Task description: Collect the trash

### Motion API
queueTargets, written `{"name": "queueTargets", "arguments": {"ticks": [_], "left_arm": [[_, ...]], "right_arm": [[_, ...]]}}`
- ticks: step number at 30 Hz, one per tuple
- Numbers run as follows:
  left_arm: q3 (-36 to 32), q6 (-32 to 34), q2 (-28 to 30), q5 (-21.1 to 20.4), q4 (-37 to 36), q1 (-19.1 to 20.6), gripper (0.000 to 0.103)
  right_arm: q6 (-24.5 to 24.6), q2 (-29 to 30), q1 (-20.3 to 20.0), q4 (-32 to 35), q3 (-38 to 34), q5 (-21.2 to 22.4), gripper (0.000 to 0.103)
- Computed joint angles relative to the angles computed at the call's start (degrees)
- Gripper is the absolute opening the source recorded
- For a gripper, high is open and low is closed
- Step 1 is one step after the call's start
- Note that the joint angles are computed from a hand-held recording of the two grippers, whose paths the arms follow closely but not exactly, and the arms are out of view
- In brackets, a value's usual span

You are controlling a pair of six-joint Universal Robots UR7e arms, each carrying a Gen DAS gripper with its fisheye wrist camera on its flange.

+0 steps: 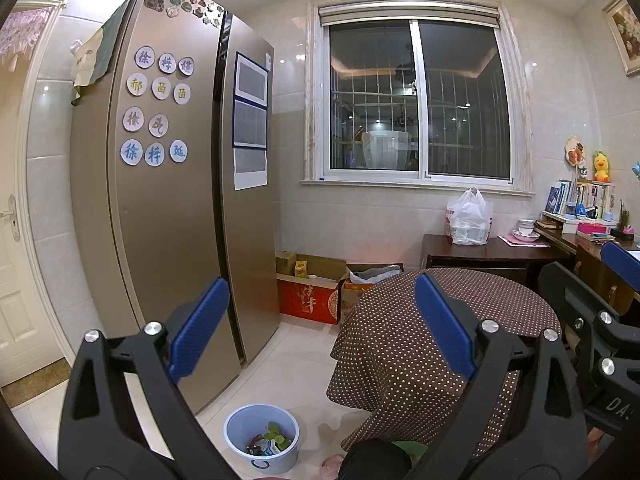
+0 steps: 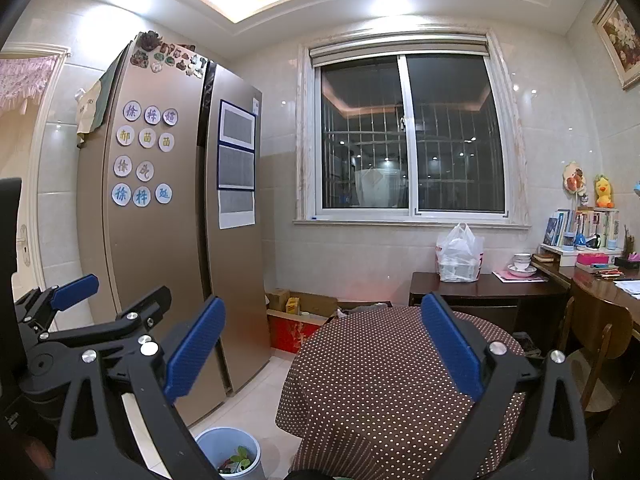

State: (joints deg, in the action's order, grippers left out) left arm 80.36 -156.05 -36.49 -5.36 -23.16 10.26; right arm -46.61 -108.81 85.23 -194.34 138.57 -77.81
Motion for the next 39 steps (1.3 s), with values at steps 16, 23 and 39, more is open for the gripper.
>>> {"name": "queueTargets", "arguments": {"ticks": [16, 23, 39], "left_arm": [[-0.2, 0.1, 0.1, -0.1, 0.0, 0.0, 0.092], [0.1, 0.5, -0.1, -0.1, -0.5, 0.0, 0.092], [1.3, 2.7, -0.7, -0.4, -3.4, 0.0, 0.092]], "right_arm": [[0.0, 0.2, 0.2, 0.1, -0.1, -0.2, 0.097], [-0.1, 0.5, 0.3, -0.1, -0.1, -0.3, 0.097], [-0.3, 0.9, 0.2, 0.5, -0.6, -0.2, 0.097]]}}
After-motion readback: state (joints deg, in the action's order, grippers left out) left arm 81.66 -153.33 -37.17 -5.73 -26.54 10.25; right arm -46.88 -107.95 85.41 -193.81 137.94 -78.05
